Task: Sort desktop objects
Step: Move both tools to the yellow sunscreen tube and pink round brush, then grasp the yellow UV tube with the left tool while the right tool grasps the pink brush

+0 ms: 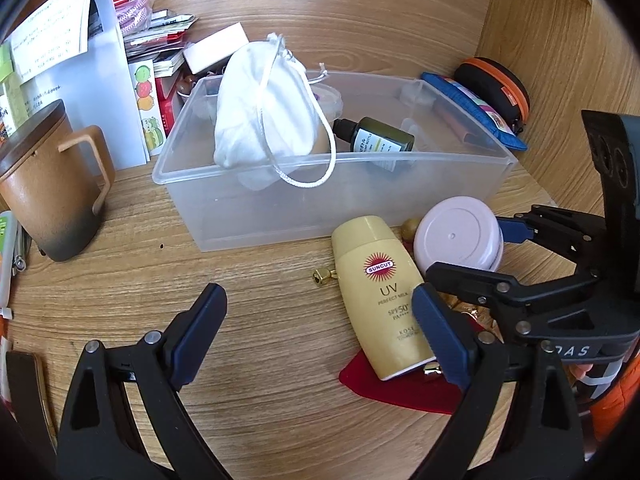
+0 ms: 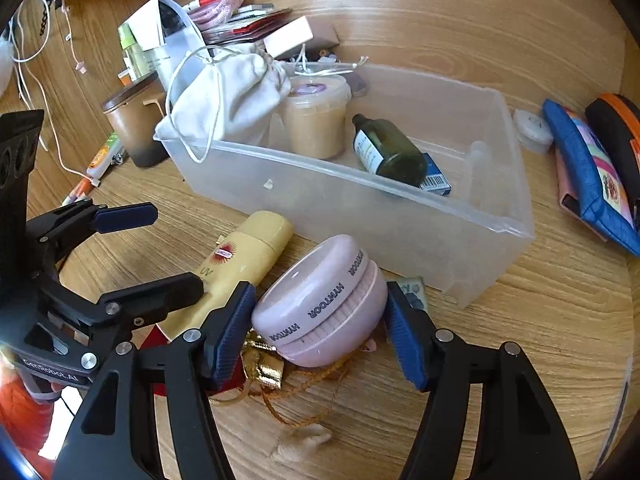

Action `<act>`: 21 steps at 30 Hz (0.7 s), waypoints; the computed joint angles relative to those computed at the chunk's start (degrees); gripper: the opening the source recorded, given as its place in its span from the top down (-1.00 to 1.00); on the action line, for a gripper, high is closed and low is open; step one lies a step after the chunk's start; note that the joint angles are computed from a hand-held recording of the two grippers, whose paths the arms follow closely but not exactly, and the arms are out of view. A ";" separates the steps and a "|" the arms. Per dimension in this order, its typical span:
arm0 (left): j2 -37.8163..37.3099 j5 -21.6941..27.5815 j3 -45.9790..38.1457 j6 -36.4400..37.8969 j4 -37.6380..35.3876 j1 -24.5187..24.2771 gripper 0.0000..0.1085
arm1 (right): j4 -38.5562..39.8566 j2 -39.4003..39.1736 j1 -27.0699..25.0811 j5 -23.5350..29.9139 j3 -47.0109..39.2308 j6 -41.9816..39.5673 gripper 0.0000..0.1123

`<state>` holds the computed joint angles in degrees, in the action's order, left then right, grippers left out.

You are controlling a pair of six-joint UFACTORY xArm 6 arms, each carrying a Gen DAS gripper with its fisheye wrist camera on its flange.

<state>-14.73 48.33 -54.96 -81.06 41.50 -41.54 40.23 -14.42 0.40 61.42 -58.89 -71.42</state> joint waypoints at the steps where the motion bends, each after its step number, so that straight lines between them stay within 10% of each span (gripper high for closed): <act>1: 0.03 -0.04 -0.01 0.04 0.04 -0.06 -0.74 | 0.18 -0.50 0.12 -0.76 0.67 -0.31 -0.08; 8: 2.56 -0.37 -2.55 1.52 -0.02 -0.63 -0.74 | 3.08 -2.98 -3.58 -0.99 1.90 -3.25 -0.08; 15: 7.52 -1.13 -7.29 7.06 -4.58 0.06 0.06 | 5.66 -3.39 -8.07 0.67 -0.17 -5.88 -0.08; 21: 10.50 0.57 -10.19 9.84 -6.59 0.72 0.07 | 6.81 -3.02 -9.72 -0.31 -0.59 -6.49 -0.08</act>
